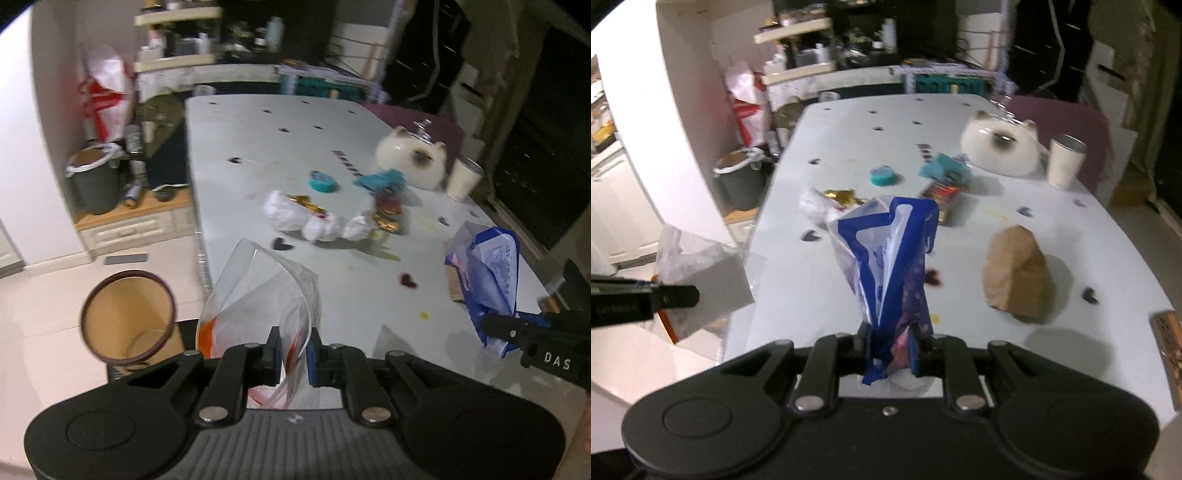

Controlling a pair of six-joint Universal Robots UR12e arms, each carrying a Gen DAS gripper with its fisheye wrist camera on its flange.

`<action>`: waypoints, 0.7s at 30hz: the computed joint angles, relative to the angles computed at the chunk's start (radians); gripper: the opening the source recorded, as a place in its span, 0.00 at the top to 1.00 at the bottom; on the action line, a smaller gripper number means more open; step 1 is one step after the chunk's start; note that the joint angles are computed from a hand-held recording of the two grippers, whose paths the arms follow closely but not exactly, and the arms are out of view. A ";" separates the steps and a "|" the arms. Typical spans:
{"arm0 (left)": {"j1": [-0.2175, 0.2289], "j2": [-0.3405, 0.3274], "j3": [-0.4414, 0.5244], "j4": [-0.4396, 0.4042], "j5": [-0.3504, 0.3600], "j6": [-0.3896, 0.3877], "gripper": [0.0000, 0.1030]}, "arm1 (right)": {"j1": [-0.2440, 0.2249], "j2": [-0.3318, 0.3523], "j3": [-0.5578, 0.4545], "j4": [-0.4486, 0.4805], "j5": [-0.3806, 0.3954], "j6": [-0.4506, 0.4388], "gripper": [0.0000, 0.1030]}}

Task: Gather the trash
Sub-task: 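Carry the wipes packet and clear bag with both tools over the wastebasket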

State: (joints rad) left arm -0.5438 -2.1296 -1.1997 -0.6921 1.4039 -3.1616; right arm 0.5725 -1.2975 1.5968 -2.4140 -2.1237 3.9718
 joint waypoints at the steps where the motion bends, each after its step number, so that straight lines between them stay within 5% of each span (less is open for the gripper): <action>1: 0.001 0.006 -0.008 0.008 0.013 -0.010 0.87 | 0.000 0.004 -0.005 -0.008 0.005 -0.012 0.81; 11: 0.045 0.024 -0.029 0.039 0.078 -0.041 0.87 | -0.002 0.090 -0.124 -0.027 0.067 -0.080 0.81; 21: 0.130 -0.044 0.077 -0.029 0.020 0.018 0.87 | -0.003 0.252 -0.375 0.097 0.076 -0.059 0.81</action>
State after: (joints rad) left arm -0.4134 -2.1731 -1.1222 -0.7216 1.4237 -3.1435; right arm 0.5693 -1.0457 1.2217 -2.3170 -2.0477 3.9127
